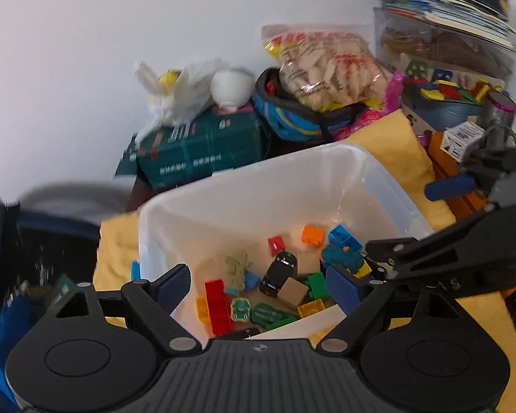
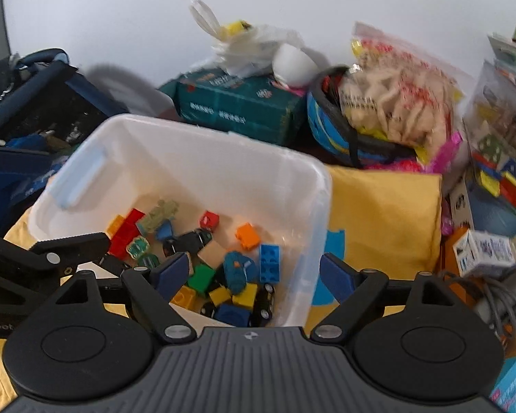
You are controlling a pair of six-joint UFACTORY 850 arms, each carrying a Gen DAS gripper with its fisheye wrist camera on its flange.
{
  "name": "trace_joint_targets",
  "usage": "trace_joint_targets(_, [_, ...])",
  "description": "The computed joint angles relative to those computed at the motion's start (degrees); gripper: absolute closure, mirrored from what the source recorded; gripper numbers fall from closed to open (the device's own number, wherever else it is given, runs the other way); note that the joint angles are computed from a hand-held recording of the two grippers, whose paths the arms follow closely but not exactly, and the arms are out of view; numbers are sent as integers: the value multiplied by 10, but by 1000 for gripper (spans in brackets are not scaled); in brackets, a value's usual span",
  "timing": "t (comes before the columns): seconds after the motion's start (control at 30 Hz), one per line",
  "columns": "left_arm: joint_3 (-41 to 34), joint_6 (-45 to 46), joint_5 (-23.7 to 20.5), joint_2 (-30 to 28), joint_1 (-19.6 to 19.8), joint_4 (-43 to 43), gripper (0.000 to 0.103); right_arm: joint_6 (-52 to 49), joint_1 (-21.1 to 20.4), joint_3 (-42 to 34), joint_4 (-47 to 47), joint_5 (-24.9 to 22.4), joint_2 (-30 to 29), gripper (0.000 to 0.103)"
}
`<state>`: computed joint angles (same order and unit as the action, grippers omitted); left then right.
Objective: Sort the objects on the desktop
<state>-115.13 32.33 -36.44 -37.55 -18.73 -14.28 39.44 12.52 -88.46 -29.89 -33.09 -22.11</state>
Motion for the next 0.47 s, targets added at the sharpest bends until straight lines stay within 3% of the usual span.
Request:
trace_joint_targets(0.17, [-15, -50, -14, -10, -5, 45, 15, 0, 4, -21, -18, -46, -14, 16])
trace_joint_targets(0.3, [-20, -57, -21, -12, -4, 56, 15, 7, 4, -20, -26, -49, -12, 15])
trace_joint_targets(0.47, [15, -52, 22, 8, -6, 76, 15, 20, 4, -13, -33, -48, -6, 15])
